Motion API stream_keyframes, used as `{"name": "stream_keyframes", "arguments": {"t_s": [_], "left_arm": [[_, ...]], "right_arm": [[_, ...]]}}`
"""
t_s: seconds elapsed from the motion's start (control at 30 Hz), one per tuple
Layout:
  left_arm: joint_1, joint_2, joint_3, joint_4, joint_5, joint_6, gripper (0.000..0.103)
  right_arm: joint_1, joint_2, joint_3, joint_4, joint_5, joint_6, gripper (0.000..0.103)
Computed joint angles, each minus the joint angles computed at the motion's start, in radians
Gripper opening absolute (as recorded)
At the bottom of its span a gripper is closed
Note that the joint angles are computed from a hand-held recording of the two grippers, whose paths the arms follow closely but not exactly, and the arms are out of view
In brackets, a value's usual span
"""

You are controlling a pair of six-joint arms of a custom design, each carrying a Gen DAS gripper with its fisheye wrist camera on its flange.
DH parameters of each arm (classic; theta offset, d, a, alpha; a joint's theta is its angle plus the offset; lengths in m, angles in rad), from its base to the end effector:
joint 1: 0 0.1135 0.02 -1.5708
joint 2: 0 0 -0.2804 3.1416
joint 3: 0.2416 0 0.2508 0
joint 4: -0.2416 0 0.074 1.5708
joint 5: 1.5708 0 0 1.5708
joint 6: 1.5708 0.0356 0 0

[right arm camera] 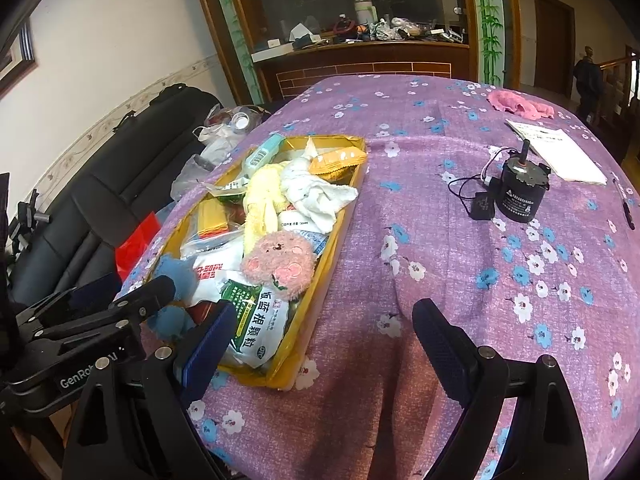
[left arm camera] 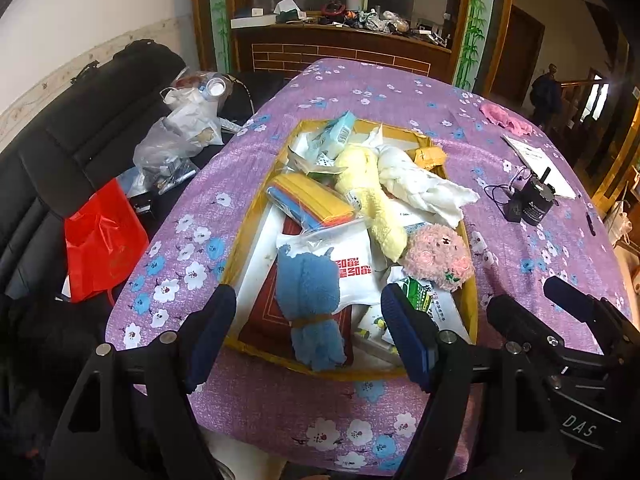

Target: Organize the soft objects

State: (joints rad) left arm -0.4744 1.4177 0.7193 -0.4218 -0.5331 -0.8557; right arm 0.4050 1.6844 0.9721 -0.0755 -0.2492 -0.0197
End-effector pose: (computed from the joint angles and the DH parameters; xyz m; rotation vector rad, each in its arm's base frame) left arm 0.2288 -0.0972 0.1858 -0.6177 2.3880 0.1807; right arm 0.3199 0.1467 0.2014 -0.6209 2.2969 0.4799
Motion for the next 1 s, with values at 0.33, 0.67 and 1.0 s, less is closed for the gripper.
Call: {"name": "stream_keyframes", "arguments": {"t_s": [0.33, 0.67, 1.0], "left_arm": [[0.022, 0.025, -0.003, 0.016, 0.032, 0.002, 0.075], [0.019, 0.028, 0.001, 0.008, 0.017, -0.012, 0.075], [-0.013, 0.062, 0.031, -0.024, -0.020, -0.014, 0.075]], "right_arm": [[0.002, 0.015, 0.010, 0.005, 0.006, 0.010, 0.091], [0.017, 0.019, 0.008, 0.013, 0.013, 0.014, 0.091], [0.022, 0.019, 0.003, 0.026, 0.040, 0.029, 0.091]]}}
